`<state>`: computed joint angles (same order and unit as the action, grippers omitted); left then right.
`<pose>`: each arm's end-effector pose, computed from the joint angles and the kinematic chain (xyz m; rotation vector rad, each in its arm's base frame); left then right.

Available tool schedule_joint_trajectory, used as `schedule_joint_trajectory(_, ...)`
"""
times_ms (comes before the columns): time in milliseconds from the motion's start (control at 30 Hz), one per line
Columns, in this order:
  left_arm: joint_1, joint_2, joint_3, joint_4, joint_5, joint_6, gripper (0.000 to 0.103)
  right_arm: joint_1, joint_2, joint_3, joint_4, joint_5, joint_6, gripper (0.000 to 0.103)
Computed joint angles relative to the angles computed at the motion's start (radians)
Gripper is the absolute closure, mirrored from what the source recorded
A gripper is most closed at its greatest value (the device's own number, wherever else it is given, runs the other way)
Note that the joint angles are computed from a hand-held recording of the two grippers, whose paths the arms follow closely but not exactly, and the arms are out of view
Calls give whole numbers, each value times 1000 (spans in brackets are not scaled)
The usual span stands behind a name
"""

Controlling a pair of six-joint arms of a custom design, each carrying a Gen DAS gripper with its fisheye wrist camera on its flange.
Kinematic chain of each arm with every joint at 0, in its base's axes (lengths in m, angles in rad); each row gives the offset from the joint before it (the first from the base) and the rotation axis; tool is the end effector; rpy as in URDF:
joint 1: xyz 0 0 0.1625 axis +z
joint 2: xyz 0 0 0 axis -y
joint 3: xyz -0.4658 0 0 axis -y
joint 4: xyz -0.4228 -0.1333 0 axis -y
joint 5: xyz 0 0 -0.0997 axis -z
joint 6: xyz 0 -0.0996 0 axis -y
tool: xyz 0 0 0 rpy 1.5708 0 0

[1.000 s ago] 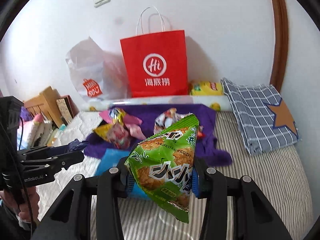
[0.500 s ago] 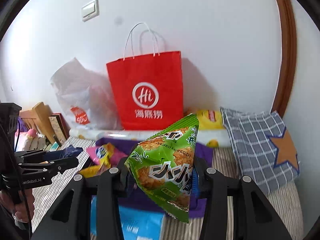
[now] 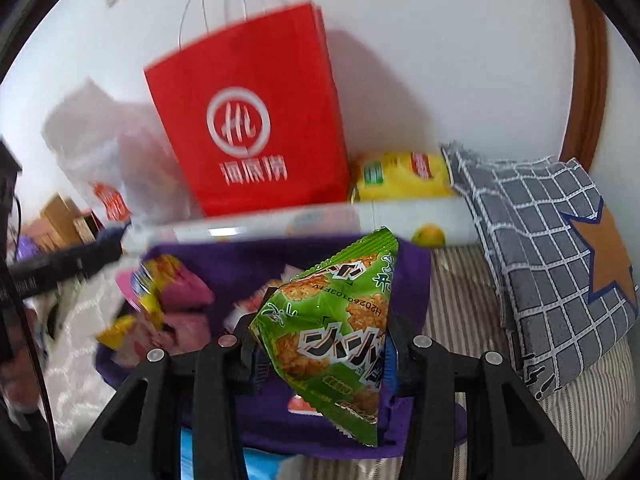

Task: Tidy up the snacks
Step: 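Carry the blue packet with the left gripper while the right carries the green bag to the towel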

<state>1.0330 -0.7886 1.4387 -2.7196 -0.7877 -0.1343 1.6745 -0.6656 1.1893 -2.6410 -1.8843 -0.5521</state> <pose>-0.2279 -0.7795 0.2227 0.2346 2.4110 -0.9072 0.1918 -0.8516 0.2096 0.7424 -2.5470 0.6311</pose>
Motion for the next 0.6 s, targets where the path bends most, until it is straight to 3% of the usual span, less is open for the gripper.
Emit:
schedule_joint_trajectory(400, 52, 26, -50, 101, -59, -73, 61, -16, 40, -27, 74, -33, -3, 59)
schedule_joint_trajectory(600, 49, 39, -61, 146, -48, -86, 61, -21, 45, -37, 102, -29, 10, 58)
